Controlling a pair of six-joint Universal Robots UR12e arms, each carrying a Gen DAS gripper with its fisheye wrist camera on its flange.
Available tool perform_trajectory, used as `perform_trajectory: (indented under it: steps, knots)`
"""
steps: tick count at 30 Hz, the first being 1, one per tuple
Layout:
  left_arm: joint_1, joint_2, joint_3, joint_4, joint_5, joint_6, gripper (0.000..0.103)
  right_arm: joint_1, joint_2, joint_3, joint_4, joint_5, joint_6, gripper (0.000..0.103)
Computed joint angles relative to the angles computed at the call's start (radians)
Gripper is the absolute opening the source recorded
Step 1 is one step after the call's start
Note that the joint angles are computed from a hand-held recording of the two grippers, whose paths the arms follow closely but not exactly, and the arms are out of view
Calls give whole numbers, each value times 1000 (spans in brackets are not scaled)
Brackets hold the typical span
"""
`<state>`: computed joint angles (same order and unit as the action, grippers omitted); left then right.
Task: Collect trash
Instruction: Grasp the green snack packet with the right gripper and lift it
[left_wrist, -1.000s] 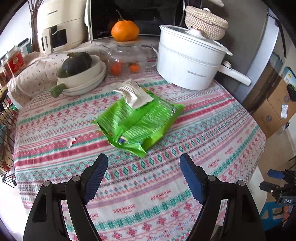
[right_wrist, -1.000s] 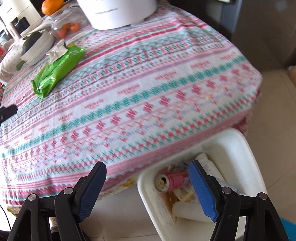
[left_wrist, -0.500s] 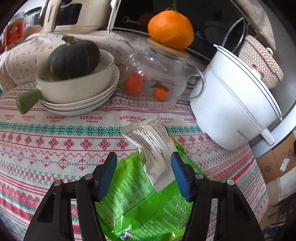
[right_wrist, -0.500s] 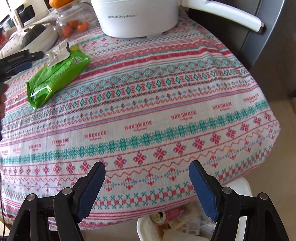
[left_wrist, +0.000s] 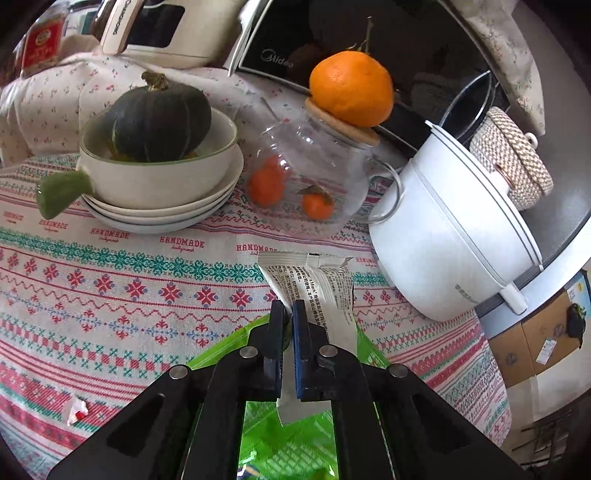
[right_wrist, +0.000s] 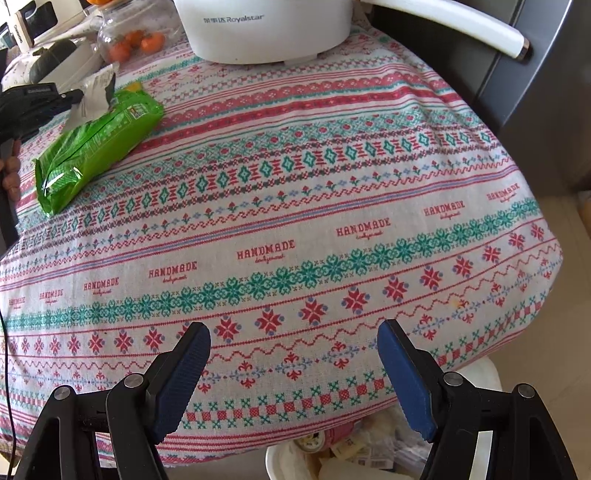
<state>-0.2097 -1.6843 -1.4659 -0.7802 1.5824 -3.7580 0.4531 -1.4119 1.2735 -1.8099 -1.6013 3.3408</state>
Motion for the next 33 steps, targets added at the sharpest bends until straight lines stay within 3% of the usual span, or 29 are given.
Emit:
perform_trajectory:
  steps: [4,10,17,21,26,29,32,33]
  knots:
    - [-33,50,-3,-56,62,106,4,8,9,-9,-16,-2,32,78]
    - [-78,148,-52,-108,195,235,4,23,51,-54,-2,86,79,78]
    - [-73,262,-153,-146,206,225,4,57,138,-126,-67,143,158,78]
    - [-49,289,-182,-161,205,205,4,69,193,-157,-162,178,269,78]
    - [-20,309,-203,-164,197,187,4,70,249,-176,-273,276,378,73]
    - [-13,312,-208,-168,203,178,4,88,276,-201,-310,227,385,70]
    - [-13,309,-208,-173,205,175,4,104,296,-224,-322,173,387,58]
    - [-15,308,-206,-176,208,176,4,106,300,-230,-326,167,389,48]
